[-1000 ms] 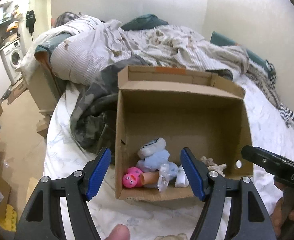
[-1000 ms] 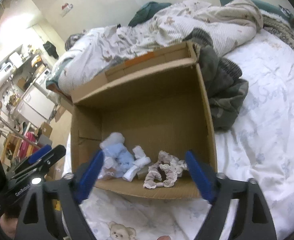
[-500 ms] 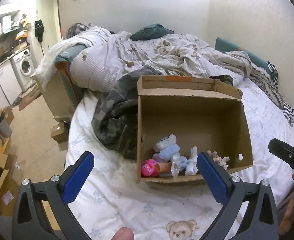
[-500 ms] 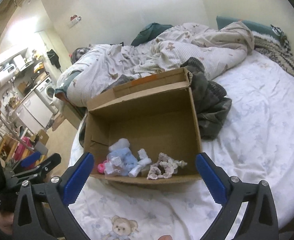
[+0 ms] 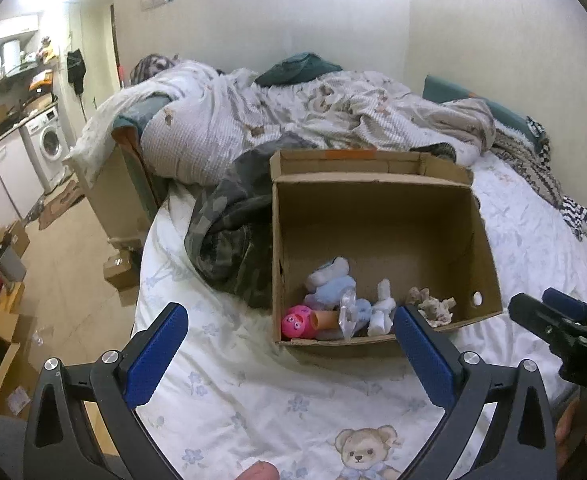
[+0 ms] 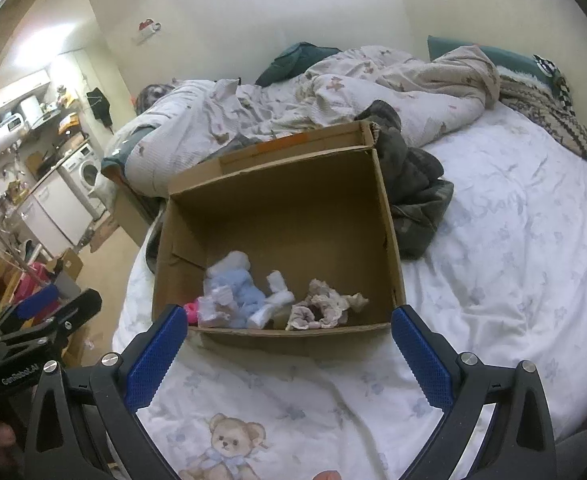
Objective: Organize soft objects
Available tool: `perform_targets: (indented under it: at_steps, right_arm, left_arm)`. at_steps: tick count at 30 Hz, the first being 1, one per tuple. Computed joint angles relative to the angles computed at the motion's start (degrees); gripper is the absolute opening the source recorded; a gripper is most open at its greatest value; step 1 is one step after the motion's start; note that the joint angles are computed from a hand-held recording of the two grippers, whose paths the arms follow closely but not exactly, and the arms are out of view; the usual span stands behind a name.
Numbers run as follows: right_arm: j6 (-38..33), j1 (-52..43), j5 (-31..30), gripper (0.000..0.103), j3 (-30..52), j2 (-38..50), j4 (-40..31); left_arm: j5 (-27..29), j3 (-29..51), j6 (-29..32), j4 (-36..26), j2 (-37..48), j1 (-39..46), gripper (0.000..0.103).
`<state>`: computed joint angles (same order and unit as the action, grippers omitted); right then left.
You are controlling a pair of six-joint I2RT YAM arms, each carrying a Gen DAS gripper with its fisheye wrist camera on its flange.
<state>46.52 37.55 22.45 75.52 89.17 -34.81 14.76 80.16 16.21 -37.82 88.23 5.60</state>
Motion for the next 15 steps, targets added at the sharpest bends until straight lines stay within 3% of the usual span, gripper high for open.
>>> perform_targets:
  at_steps: [4, 15]
  right_arm:
    - [0.1, -0.1, -0.1, 0.103, 0.3, 0.6, -0.5]
    - [-0.1, -0.1, 0.4, 0.103, 1.1, 1.3, -1.4]
  left_arm:
    - [2.9, 1.5, -0.8, -2.0, 1.4, 0.6, 0.103]
    - [3.0, 1.0, -0.8, -1.9, 1.2, 0.2, 0.103]
